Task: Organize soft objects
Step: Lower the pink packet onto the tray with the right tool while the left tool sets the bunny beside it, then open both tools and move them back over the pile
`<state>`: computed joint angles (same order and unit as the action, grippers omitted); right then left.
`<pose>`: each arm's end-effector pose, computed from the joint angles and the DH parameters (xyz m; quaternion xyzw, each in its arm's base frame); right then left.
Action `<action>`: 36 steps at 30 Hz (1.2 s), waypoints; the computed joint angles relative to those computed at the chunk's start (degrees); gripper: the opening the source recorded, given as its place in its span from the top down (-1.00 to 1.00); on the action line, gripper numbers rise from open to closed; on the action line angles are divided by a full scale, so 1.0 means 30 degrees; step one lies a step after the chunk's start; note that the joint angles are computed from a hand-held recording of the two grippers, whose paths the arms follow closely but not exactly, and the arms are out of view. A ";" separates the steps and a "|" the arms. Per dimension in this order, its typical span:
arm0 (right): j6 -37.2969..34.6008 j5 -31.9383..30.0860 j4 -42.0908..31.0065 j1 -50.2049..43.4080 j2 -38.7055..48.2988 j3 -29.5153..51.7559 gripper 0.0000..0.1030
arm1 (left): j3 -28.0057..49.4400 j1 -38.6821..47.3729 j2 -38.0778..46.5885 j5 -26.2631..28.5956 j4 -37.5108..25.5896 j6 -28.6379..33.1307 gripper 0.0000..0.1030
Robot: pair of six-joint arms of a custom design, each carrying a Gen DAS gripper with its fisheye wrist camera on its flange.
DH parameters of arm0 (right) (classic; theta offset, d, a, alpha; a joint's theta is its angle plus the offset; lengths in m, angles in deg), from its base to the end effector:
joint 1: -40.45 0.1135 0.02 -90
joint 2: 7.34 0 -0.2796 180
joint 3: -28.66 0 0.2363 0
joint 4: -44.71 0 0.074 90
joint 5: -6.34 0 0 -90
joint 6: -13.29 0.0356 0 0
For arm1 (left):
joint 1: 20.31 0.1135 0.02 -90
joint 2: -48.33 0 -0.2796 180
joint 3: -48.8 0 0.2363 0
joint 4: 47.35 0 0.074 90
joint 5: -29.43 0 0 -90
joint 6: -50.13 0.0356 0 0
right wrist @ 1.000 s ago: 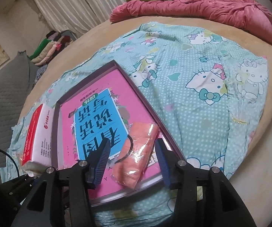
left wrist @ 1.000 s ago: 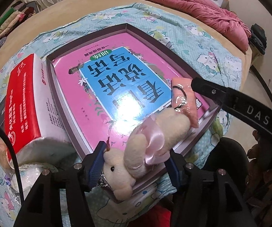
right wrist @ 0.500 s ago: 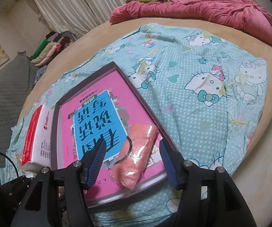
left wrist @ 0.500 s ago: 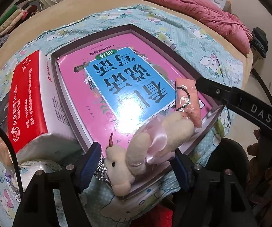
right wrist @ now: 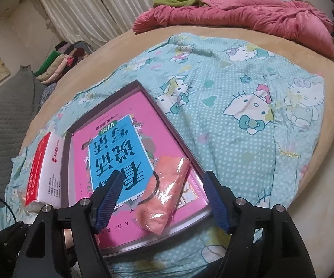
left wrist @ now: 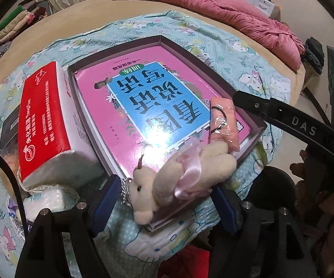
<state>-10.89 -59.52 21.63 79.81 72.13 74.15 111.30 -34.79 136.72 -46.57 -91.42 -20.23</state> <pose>0.1815 0.1300 0.1670 0.2723 0.8993 0.0984 0.3277 0.2514 -0.0738 0.1878 0.3070 0.9282 -0.1121 0.1779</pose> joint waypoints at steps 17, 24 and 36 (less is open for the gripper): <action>-0.0288 0.0687 -0.0053 0.0310 -0.0398 0.0042 -0.45 | 0.0714 0.0672 -0.0378 0.0345 -0.0416 -0.0164 -0.55; -0.1001 0.1447 0.0076 0.1018 -0.0456 0.0429 -0.47 | 0.0583 0.1564 -0.1306 0.0641 -0.0589 -0.0086 -0.55; -0.1511 0.3872 -0.2103 0.3232 -0.0240 0.2921 -0.57 | 0.0584 0.3843 -0.3661 0.0797 -0.1373 0.0880 -0.56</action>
<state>-15.42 -47.91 15.32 89.50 71.40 82.91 113.05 -23.26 125.73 -44.18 -95.54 -17.58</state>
